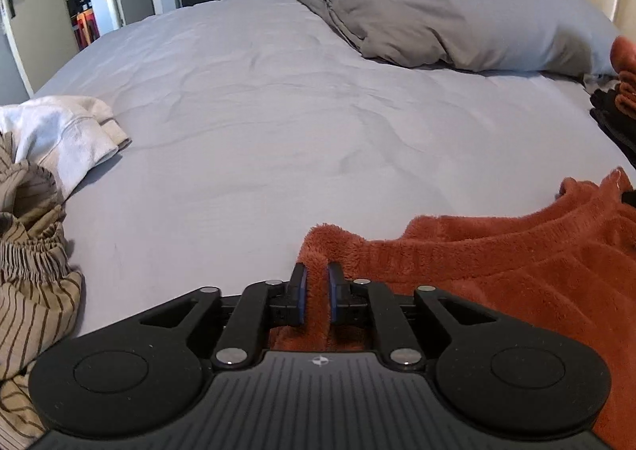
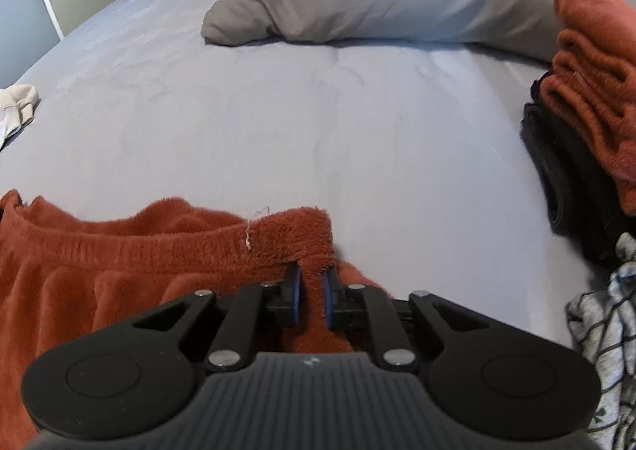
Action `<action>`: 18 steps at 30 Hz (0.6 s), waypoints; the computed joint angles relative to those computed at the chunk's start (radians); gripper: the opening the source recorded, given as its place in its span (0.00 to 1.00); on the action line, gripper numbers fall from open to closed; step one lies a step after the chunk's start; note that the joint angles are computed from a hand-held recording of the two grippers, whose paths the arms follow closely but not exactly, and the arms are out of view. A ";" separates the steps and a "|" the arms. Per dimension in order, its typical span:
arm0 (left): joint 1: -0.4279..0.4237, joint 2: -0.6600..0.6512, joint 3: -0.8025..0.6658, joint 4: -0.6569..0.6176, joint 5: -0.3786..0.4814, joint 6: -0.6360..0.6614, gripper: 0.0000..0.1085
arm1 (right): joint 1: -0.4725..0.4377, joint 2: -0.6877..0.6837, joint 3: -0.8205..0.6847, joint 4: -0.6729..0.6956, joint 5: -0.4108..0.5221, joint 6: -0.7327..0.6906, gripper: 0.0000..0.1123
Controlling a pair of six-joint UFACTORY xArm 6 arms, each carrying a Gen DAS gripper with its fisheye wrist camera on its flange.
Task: Fold clothes
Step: 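Pinch the sweater's waistband edge with the left tool while the right tool pinches beside it, then open both tools and grasp the sweater's folded end with the right tool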
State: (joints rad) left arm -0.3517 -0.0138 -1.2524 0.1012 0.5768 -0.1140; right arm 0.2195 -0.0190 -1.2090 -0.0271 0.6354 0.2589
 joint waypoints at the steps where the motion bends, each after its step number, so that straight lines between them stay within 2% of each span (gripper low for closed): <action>1: 0.001 -0.004 -0.004 0.007 0.010 -0.010 0.13 | -0.005 -0.005 0.003 0.006 -0.001 0.004 0.21; 2: 0.002 -0.007 -0.008 0.013 0.020 -0.021 0.19 | -0.010 -0.011 0.005 0.010 -0.001 0.009 0.30; 4: 0.004 -0.025 -0.008 0.033 0.033 -0.056 0.28 | -0.017 -0.032 0.016 -0.008 -0.005 0.038 0.38; 5: 0.005 -0.036 -0.006 0.045 0.037 -0.078 0.37 | -0.020 -0.047 0.024 -0.015 -0.007 0.044 0.40; 7: 0.004 -0.066 0.008 0.068 0.034 -0.112 0.44 | -0.026 -0.081 0.042 -0.037 -0.004 0.054 0.41; 12: -0.019 -0.146 0.019 0.103 0.103 -0.135 0.44 | -0.024 -0.181 0.094 -0.013 0.023 0.020 0.38; 14: -0.034 -0.189 0.043 0.079 0.121 -0.111 0.42 | -0.010 -0.226 0.119 0.023 0.041 -0.032 0.29; 16: -0.051 -0.229 0.066 0.053 0.144 -0.097 0.36 | 0.007 -0.267 0.140 0.061 0.060 -0.084 0.28; 18: -0.073 -0.269 0.096 0.035 0.161 -0.106 0.35 | 0.024 -0.300 0.160 0.078 0.076 -0.106 0.28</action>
